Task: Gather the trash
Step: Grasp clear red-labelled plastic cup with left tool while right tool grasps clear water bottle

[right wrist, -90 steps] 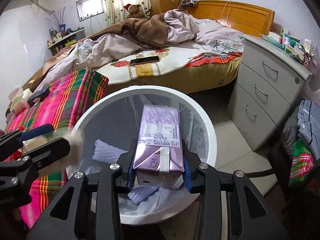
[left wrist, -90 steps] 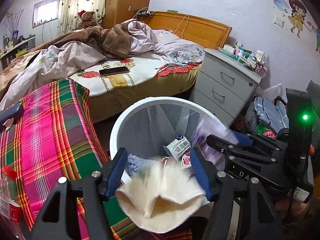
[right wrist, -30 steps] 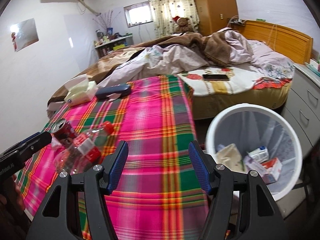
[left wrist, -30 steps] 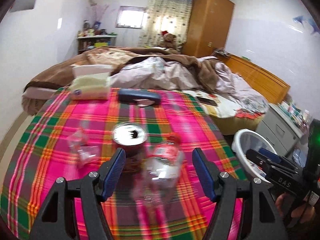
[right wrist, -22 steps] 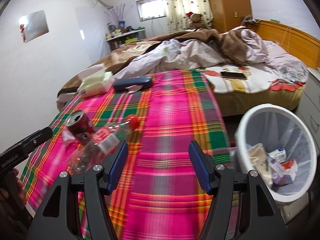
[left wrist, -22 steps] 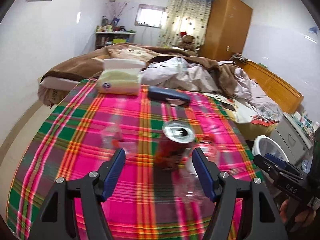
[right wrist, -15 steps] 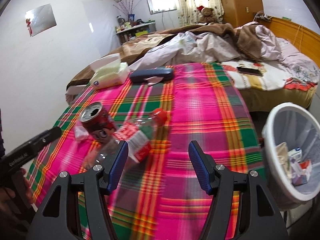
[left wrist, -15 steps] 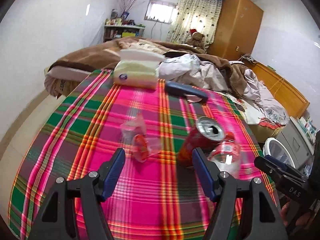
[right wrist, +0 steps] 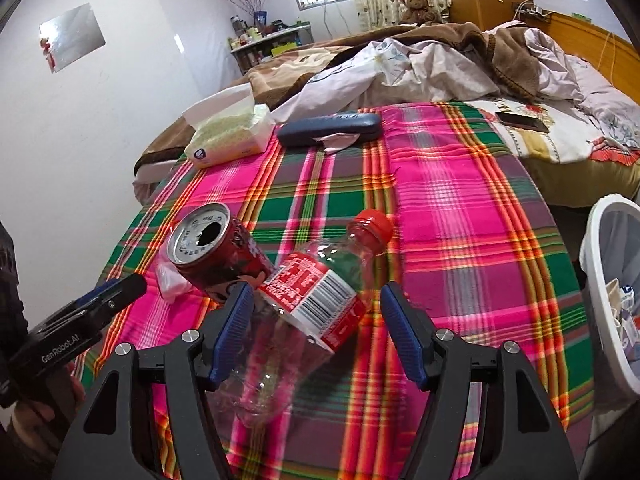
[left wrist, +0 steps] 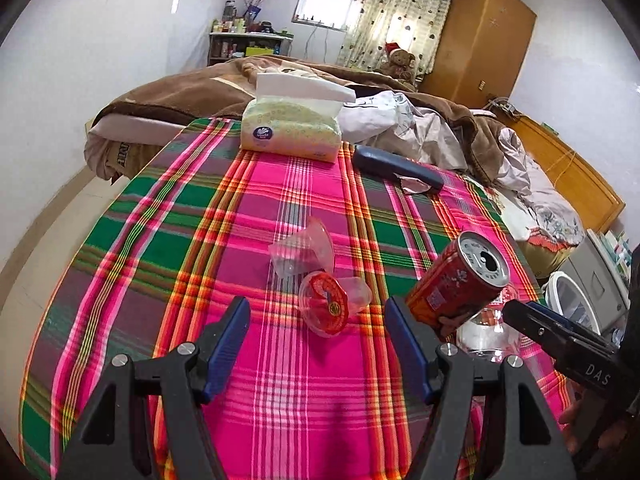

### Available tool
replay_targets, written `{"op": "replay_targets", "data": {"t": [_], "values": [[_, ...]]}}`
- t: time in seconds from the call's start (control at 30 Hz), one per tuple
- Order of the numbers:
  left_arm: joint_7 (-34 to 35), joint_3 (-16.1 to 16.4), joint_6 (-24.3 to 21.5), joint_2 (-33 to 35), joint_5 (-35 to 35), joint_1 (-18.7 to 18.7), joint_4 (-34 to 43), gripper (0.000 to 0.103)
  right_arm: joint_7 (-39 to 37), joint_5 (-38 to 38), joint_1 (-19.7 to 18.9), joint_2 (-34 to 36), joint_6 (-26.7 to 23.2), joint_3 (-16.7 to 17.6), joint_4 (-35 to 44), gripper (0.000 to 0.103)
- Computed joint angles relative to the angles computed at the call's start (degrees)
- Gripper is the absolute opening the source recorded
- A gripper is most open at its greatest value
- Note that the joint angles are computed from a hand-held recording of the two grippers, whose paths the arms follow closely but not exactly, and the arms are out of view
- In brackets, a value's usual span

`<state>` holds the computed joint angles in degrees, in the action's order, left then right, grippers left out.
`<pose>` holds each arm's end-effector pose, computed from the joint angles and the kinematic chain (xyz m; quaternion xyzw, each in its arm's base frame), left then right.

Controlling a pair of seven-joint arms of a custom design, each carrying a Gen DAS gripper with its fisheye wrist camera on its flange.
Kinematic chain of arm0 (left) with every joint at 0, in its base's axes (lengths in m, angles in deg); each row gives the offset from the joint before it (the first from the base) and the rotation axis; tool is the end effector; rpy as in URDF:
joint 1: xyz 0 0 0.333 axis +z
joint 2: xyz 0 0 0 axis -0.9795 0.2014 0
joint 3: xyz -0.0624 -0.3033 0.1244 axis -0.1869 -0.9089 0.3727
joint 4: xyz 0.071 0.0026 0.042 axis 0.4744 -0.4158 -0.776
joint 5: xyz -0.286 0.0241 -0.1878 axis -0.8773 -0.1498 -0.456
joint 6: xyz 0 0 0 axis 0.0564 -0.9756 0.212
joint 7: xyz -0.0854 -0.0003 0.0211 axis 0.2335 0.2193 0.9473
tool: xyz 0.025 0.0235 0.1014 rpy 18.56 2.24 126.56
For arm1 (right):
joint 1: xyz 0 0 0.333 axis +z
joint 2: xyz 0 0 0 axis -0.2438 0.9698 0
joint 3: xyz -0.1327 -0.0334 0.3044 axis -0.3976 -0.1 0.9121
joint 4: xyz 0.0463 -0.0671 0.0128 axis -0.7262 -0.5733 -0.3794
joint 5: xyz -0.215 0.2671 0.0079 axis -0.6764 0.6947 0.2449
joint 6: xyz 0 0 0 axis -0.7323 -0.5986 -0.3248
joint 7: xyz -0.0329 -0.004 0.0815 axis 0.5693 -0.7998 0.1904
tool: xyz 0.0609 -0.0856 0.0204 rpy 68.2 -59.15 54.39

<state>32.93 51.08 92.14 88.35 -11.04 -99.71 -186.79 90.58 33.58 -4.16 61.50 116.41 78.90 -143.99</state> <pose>0.5629 -0.2779 0.4190 -0.8365 0.3808 -0.2672 0.2896 0.6937 0.2220 0.4235 -0.8433 0.3934 -0.0297 0.3650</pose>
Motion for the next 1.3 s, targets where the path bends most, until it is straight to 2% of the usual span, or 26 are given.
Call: {"op": "replay_targets", "data": {"t": [0.27,0.43,0.53,0.67,0.9,1.03,1.07,1.17,1.3], "values": [[5.2,0.4,3.1,1.1,-2.2,1.7,1.1,0.071,3.5,-4.8,2.0,0.2,-0.1,-2.2,0.1,0.070],[8.5,0.9,5.2,2.6,-3.4,1.9,2.5,0.071,5.8,-10.6,4.2,-0.7,5.2,-5.3,-2.6,0.070],[9.4,1.4,7.2,3.6,-4.2,1.9,3.1,0.071,6.6,-11.3,3.0,-0.4,5.5,-4.5,-2.2,0.070],[6.9,3.0,13.4,4.5,-2.0,1.8,3.0,0.071,7.0,-11.0,1.9,0.3,5.4,-3.6,-1.1,0.070],[7.8,3.8,16.6,4.8,-3.2,1.2,2.7,0.071,7.4,-11.4,1.2,1.4,5.8,-3.4,0.2,0.070],[7.8,4.0,22.3,4.8,-3.2,1.6,2.1,0.071,8.0,-11.7,1.2,2.3,5.7,-3.5,1.5,0.070],[7.6,4.6,21.3,4.6,-3.0,0.8,2.2,0.071,7.9,-11.8,1.2,2.5,5.7,-3.4,1.8,0.070],[10.9,4.2,10.8,3.7,-4.4,-1.3,3.2,0.071,7.5,-11.8,1.0,2.7,5.7,-3.1,2.0,0.070],[13.8,2.8,8.0,3.9,-5.9,0.1,3.5,0.072,7.0,-11.9,0.9,3.0,5.7,-3.0,2.6,0.070]]}}
